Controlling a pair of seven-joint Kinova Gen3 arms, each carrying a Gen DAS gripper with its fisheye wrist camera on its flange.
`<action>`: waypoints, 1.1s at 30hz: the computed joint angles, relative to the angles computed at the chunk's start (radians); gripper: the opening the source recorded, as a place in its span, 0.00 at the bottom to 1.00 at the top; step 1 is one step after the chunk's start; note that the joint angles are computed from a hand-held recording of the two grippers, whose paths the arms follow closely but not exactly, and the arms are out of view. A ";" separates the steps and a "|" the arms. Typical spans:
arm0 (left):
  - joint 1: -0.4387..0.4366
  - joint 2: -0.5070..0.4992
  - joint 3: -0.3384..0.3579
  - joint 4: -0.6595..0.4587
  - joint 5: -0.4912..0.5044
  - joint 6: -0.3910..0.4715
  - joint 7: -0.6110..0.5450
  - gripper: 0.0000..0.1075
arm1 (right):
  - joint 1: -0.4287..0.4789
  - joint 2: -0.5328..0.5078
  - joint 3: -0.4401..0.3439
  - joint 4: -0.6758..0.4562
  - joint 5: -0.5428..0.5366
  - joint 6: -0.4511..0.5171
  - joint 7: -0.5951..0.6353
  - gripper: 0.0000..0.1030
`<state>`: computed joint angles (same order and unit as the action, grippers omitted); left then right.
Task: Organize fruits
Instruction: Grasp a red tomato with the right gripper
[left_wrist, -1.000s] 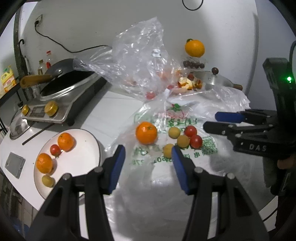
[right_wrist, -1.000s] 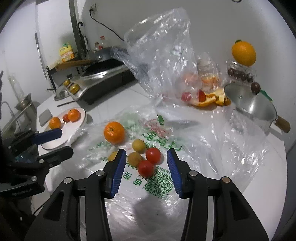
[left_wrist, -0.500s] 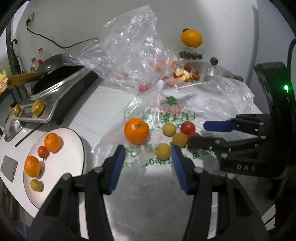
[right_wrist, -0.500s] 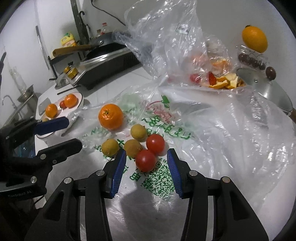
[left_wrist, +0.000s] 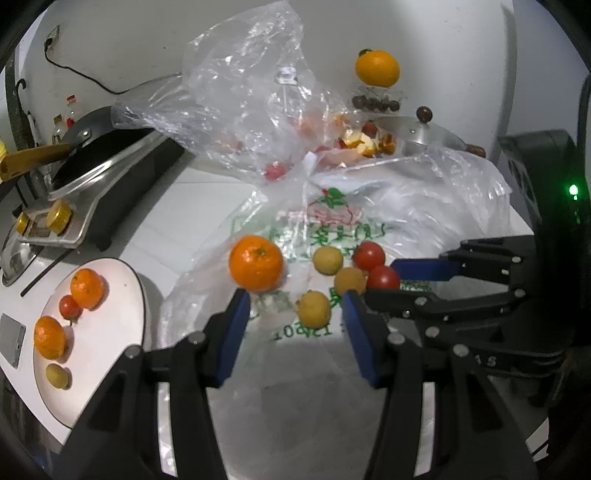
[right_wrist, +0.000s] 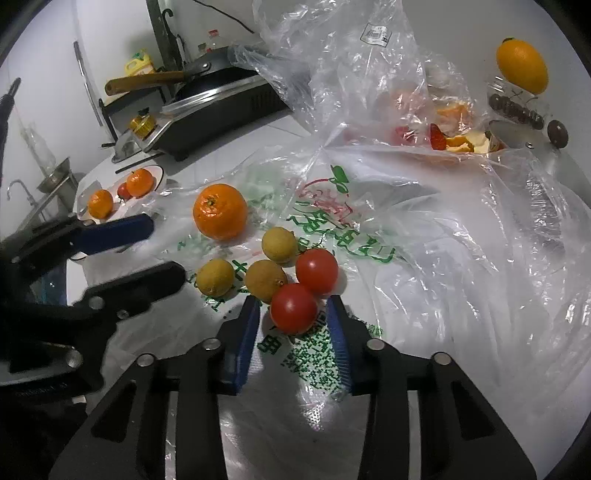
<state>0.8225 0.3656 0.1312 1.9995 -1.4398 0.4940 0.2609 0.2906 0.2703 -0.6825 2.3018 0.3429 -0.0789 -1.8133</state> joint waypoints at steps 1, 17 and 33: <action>-0.002 0.005 0.002 -0.005 0.004 -0.003 -0.006 0.50 | 0.016 0.007 -0.017 -0.003 0.007 0.003 -0.002 0.37; 0.029 0.061 -0.072 -0.071 0.174 -0.076 -0.205 0.42 | 0.229 0.061 -0.217 -0.011 -0.086 0.029 0.108 0.27; 0.150 0.072 -0.260 -0.064 0.277 -0.217 -0.309 0.27 | 0.245 0.045 -0.218 0.010 -0.021 -0.011 0.030 0.27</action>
<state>0.9728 0.4374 -0.1291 1.9352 -1.1627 0.2773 -0.0482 0.5356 0.3155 -0.9006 2.3118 0.3217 -0.0904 -1.7832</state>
